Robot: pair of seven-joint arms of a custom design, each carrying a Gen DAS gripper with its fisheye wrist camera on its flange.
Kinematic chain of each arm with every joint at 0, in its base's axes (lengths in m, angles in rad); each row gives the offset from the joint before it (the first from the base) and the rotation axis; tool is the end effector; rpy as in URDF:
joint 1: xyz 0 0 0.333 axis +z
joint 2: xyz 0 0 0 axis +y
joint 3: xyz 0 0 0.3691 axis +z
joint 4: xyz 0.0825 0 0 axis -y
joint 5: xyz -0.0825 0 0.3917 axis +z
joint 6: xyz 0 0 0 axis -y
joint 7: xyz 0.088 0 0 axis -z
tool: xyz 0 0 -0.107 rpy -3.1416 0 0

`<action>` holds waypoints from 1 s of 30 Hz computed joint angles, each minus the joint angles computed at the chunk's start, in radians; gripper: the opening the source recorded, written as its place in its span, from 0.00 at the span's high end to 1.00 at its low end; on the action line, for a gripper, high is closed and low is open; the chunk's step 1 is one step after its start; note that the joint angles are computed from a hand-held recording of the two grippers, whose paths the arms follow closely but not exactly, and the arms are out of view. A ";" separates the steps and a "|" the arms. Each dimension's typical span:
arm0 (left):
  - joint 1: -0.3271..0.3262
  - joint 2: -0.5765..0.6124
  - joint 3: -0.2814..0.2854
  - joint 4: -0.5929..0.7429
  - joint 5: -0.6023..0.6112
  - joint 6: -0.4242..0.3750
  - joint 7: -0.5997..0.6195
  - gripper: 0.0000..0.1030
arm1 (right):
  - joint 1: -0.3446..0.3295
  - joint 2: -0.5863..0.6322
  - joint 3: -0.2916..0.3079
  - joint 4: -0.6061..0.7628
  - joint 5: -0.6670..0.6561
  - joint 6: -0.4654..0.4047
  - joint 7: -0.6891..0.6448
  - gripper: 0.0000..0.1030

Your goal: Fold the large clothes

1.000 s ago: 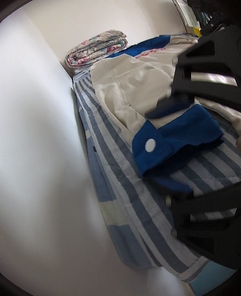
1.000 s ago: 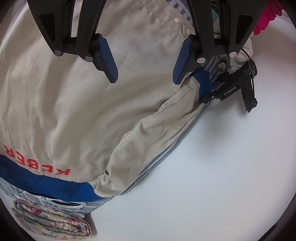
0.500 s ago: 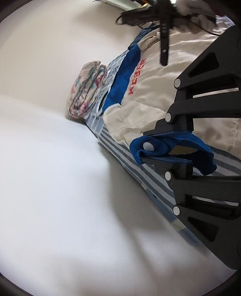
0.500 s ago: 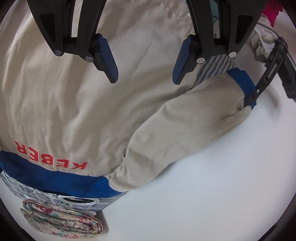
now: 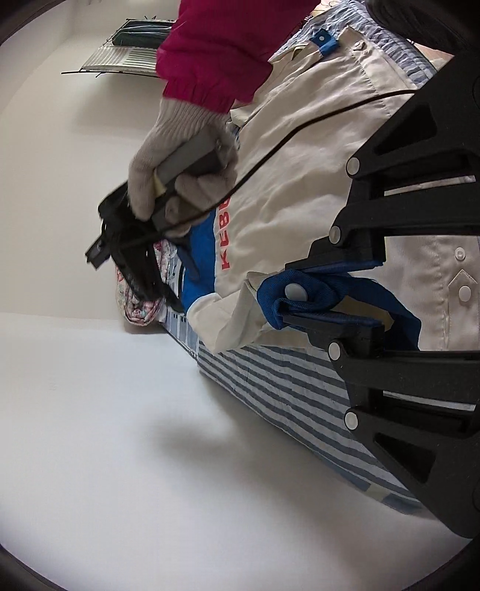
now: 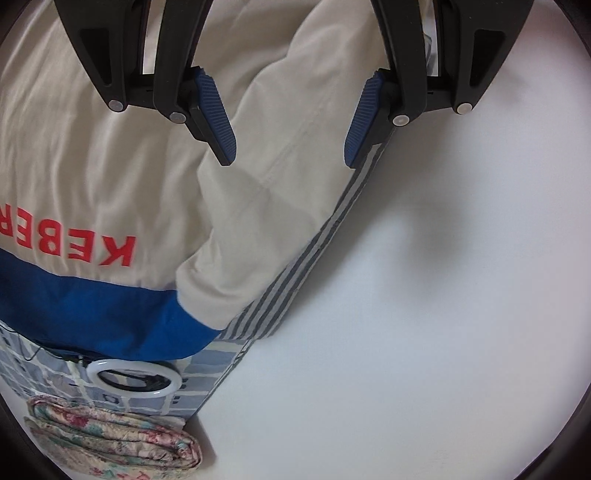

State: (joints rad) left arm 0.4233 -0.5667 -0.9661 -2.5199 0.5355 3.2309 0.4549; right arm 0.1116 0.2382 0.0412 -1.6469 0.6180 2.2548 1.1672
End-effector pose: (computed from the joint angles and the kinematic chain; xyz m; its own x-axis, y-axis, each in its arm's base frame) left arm 0.3374 -0.3329 0.5213 -0.2130 -0.9741 0.0754 -0.4741 0.0356 -0.8797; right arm 0.6776 0.1173 0.5667 0.3195 -0.8508 -0.4171 -0.8875 -0.1144 -0.4465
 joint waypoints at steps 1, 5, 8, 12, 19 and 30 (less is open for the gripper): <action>-0.006 0.001 0.003 0.000 0.002 0.002 0.003 0.84 | 0.015 0.027 0.001 0.037 -0.034 -0.014 0.029 0.37; 0.022 -0.024 -0.028 0.016 0.017 0.005 0.015 0.84 | 0.080 0.116 0.001 0.151 -0.180 -0.043 0.130 0.37; 0.006 -0.020 -0.014 0.008 0.021 0.005 0.031 0.84 | 0.137 0.168 -0.013 0.213 -0.323 -0.078 0.197 0.37; -0.019 -0.014 -0.001 0.002 0.025 -0.003 0.048 0.84 | 0.155 0.150 -0.021 0.175 -0.410 -0.048 0.225 0.82; -0.058 -0.005 0.007 0.007 0.053 -0.022 0.089 0.84 | 0.015 0.017 -0.017 -0.011 -0.174 0.043 0.177 1.00; -0.454 0.156 0.263 -0.003 0.083 -0.134 0.194 0.67 | -0.099 -0.099 -0.089 -0.340 -0.040 0.085 0.109 0.94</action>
